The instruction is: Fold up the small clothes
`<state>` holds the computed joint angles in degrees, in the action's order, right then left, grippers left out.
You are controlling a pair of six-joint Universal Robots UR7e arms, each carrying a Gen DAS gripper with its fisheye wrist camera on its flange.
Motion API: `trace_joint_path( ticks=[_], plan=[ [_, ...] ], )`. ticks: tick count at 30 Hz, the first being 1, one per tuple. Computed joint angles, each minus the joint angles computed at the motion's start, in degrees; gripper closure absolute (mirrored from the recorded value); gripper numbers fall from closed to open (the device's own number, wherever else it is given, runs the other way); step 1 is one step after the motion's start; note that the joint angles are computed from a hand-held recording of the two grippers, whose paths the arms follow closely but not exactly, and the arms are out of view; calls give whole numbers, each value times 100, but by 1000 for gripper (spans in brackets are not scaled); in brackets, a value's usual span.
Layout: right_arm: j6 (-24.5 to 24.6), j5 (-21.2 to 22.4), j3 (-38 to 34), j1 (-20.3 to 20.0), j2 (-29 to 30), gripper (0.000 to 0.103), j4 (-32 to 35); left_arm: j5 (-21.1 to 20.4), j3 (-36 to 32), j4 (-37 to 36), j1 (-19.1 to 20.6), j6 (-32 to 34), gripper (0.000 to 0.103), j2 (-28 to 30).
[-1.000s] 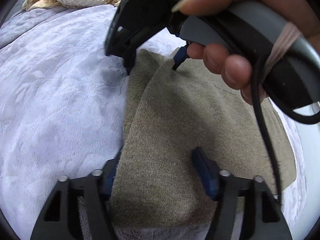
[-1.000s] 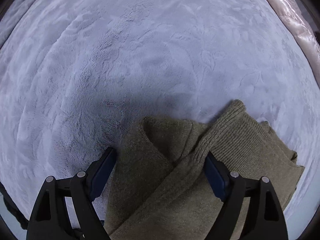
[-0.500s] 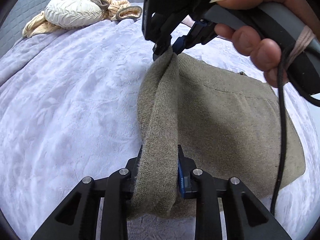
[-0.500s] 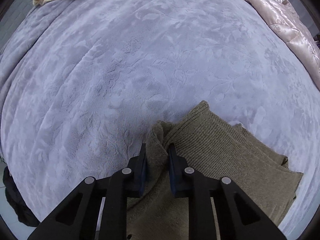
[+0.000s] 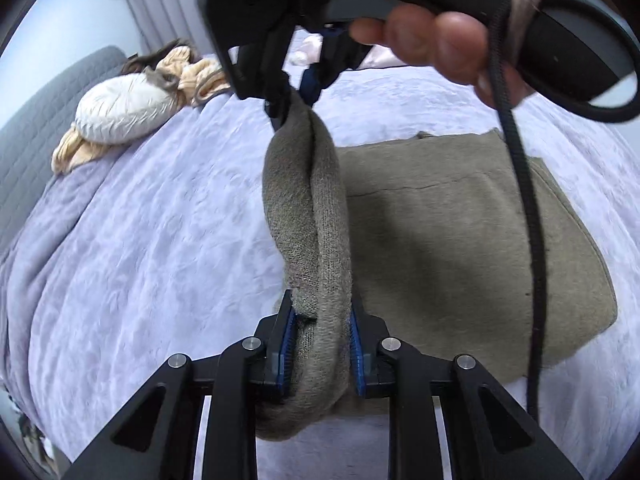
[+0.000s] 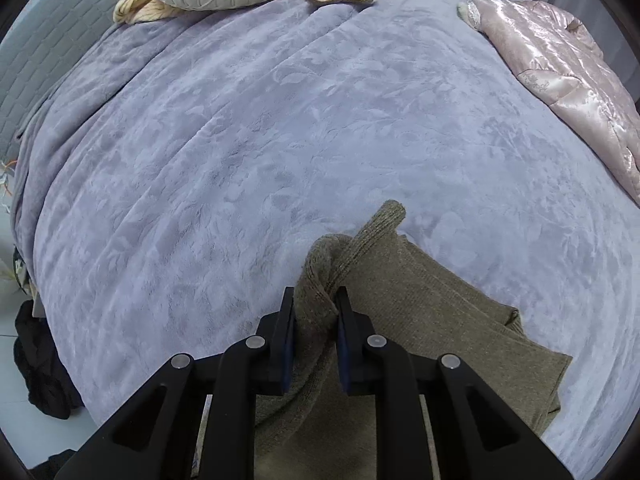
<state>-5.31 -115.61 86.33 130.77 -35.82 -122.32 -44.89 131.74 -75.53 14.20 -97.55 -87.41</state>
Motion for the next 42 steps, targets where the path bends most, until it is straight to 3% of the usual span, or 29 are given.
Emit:
trace_joint_path(
  ticks=[12,23,35,42],
  plan=[
    [-749,204,796,-403,-1026,86,-584,5,-622,-433,-167,714,78,1340],
    [-1142,493,1667,-1142,-2154,86,-1141,-11,-1220,-901,-238,1471,78,2433],
    [-1565,975,2330,-2001,-2988,86,-1564,-111,-1653,-1409,-225,2198,78,3361],
    [-1811,1150,2666,-2508,-3147,86,-1866,-238,-1799,-1500,-86,2323,78,3834]
  ],
)
